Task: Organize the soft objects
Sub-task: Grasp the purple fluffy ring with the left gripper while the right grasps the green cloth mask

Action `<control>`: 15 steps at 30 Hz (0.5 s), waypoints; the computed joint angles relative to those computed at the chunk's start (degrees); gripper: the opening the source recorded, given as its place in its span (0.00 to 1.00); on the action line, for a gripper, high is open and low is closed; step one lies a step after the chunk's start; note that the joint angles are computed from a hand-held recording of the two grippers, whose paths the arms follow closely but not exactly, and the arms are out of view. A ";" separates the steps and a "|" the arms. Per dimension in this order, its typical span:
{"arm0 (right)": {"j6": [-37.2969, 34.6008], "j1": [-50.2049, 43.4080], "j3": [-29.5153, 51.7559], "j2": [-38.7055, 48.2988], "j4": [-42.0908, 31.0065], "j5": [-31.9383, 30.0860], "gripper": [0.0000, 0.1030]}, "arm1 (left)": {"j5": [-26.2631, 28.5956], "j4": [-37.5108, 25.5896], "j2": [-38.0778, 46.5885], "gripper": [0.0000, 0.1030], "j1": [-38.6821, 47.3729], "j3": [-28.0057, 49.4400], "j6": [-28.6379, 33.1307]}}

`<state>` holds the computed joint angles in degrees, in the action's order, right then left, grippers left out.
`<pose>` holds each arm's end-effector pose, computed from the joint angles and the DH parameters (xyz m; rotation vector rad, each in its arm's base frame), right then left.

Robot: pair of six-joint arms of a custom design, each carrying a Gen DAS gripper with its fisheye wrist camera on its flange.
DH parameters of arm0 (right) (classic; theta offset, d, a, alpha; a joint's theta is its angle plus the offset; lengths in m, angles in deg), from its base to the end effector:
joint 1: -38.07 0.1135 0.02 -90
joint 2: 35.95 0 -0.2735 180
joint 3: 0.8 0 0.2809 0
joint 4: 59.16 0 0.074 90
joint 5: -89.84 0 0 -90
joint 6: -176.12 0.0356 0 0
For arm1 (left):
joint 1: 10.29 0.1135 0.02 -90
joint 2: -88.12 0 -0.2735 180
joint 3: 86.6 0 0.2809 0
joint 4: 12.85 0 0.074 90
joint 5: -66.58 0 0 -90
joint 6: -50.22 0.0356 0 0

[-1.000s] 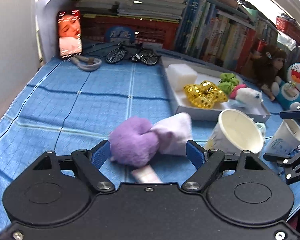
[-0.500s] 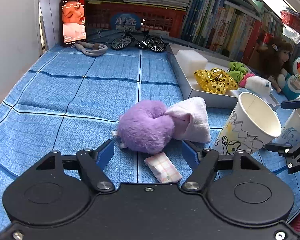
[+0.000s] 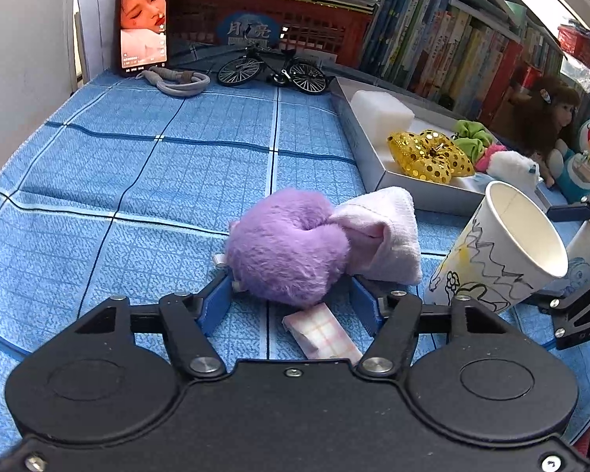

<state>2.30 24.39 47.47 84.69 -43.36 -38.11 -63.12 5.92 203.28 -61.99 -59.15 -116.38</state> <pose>0.2973 -0.0498 -0.0041 -1.5007 1.7285 0.0021 0.1318 -0.1303 -0.0142 -0.6653 2.2766 -0.0234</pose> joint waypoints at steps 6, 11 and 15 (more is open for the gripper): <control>1.90 1.46 0.47 0.38 -0.35 2.51 1.00 | 0.02 1.67 0.70 0.59 0.71 -0.23 0.89; 3.14 1.91 1.34 0.91 -1.97 3.05 0.99 | -0.42 2.11 1.74 0.55 0.87 0.17 1.17; 4.38 1.99 1.69 0.81 -2.36 2.71 0.96 | -0.26 2.48 0.98 0.53 1.58 -0.36 1.49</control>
